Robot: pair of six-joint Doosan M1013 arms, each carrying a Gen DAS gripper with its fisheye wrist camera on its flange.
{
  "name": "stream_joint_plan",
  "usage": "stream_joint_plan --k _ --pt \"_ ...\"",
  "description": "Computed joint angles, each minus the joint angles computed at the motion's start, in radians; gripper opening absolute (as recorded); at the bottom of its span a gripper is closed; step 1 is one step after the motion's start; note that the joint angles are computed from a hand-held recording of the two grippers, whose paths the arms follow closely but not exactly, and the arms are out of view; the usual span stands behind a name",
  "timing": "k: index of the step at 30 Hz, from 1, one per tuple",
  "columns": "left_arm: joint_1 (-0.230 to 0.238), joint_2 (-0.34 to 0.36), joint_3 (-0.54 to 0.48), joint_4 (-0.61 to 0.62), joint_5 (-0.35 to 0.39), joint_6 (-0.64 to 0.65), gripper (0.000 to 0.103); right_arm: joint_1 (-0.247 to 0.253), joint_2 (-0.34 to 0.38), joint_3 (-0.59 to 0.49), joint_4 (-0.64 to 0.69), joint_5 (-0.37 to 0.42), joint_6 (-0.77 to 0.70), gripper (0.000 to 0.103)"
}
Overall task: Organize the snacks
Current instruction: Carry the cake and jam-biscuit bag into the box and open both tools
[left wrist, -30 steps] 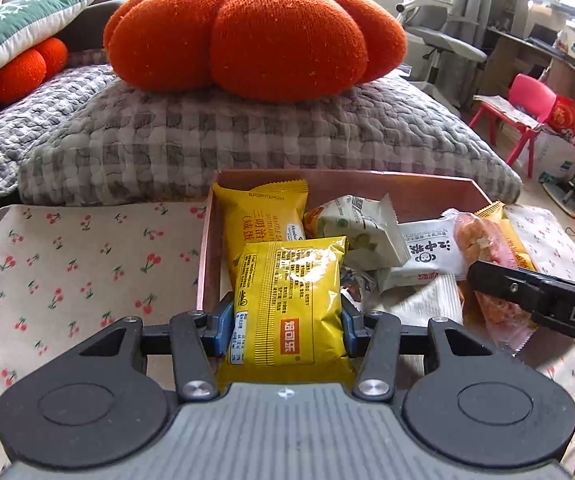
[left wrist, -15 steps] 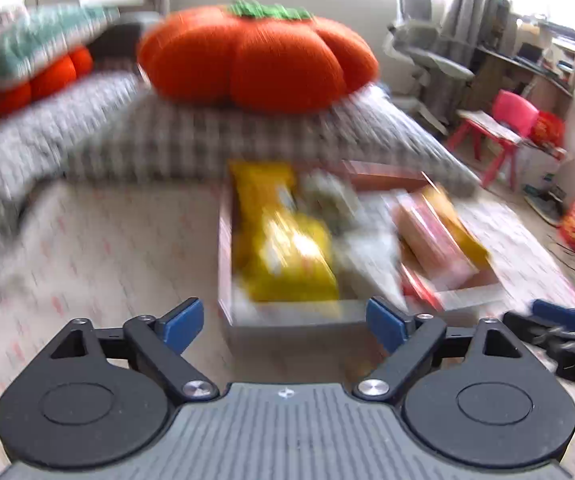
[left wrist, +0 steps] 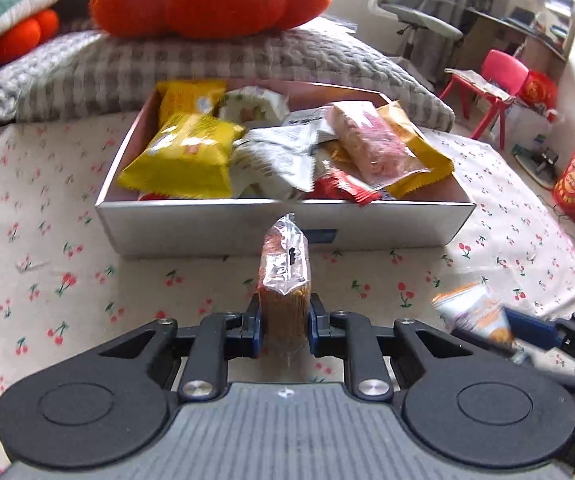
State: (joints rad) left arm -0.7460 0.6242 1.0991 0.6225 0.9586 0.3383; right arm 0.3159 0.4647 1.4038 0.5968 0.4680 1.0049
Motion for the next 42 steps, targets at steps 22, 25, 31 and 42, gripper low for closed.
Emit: stream_joint_plan --k 22,25,31,42 --pt "0.060 0.016 -0.101 0.022 -0.082 0.099 0.019 -0.001 0.119 -0.254 0.256 0.111 -0.009 0.039" --pt "0.097 0.050 -0.167 -0.051 -0.124 0.190 0.039 0.005 0.202 -0.406 0.281 0.183 0.075 0.042" --pt "0.058 0.012 -0.098 0.116 -0.041 0.125 0.084 0.003 0.170 -0.348 0.201 0.153 0.187 0.077" --pt "-0.053 -0.102 0.015 0.158 0.168 -0.093 0.091 0.011 -0.069 -0.046 0.012 0.061 0.260 0.081"
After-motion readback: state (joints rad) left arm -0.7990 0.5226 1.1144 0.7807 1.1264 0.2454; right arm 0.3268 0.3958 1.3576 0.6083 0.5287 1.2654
